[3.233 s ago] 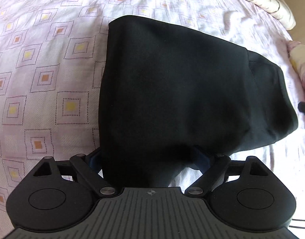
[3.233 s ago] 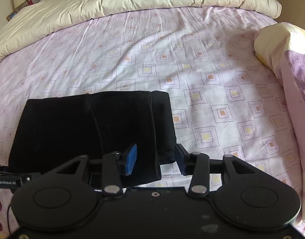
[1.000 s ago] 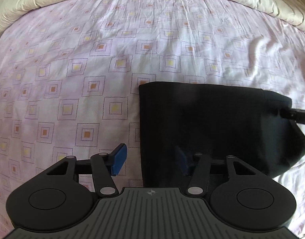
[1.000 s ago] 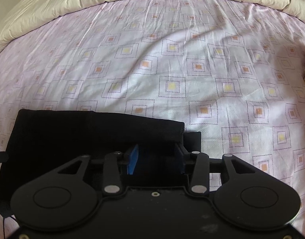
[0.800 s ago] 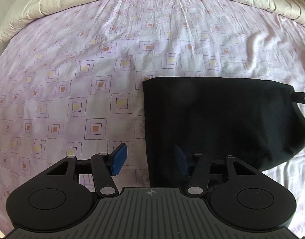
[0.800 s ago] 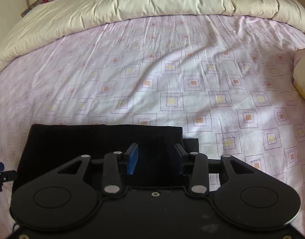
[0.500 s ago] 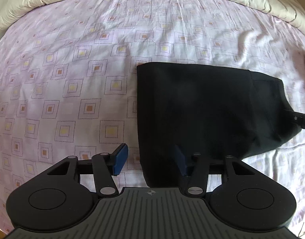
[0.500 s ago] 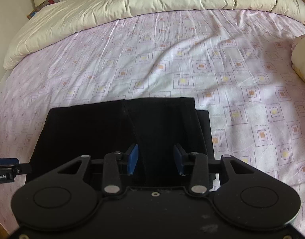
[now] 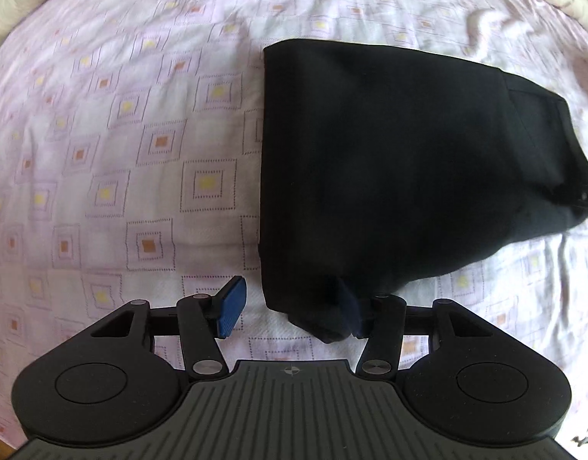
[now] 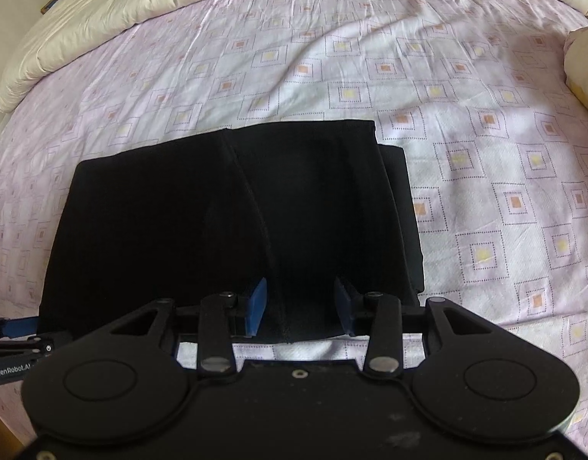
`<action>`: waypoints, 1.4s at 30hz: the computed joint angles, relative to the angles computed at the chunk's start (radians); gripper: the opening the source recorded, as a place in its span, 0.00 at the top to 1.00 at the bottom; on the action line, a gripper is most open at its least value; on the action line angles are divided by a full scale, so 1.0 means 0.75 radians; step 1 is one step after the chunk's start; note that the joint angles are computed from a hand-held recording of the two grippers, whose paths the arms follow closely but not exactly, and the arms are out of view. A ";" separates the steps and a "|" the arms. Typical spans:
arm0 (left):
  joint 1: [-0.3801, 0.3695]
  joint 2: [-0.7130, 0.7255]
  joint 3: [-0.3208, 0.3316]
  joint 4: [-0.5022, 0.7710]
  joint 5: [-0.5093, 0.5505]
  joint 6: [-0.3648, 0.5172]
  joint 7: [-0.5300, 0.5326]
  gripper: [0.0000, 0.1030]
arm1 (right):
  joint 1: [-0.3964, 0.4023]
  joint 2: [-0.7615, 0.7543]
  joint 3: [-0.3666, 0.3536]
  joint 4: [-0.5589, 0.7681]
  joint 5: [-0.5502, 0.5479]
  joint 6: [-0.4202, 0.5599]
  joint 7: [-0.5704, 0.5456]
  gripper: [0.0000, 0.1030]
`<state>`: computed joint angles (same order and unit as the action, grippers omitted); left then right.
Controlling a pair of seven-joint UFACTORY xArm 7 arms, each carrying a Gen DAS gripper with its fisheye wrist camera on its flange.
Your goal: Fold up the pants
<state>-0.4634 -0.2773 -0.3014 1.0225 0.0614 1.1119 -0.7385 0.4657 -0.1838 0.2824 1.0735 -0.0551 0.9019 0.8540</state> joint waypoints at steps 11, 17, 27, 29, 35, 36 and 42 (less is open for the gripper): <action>0.035 -0.040 0.065 -0.037 -0.139 -0.028 0.028 0.47 | 0.002 -0.065 -0.008 -0.041 0.003 -0.046 -0.032 0.60; 0.069 -0.063 0.024 0.023 0.001 -0.109 0.025 0.49 | -0.077 -0.191 0.030 -0.133 -0.153 -0.072 0.062 0.58; 0.069 0.128 0.075 0.062 -0.049 -0.197 0.124 0.47 | -0.100 -0.138 -0.066 -0.221 0.072 -0.189 -0.049 0.51; 0.067 0.133 0.080 0.045 -0.066 -0.225 0.126 0.45 | -0.105 -0.122 -0.088 -0.233 0.122 -0.223 -0.071 0.48; 0.071 0.134 0.102 -0.004 -0.134 -0.325 0.158 0.32 | -0.107 -0.081 -0.142 -0.278 0.308 -0.339 -0.154 0.39; 0.071 0.140 0.102 -0.002 -0.137 -0.336 0.168 0.30 | -0.109 -0.072 -0.145 -0.280 0.326 -0.351 -0.164 0.38; 0.063 0.226 0.081 0.049 -0.073 -0.382 0.150 0.10 | -0.121 -0.058 -0.127 -0.263 0.335 -0.355 -0.155 0.36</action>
<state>-0.4159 -0.1080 -0.2408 1.0593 0.0070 0.8254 -0.6257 0.3749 -0.2269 0.1872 0.8761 0.1963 0.6359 0.7375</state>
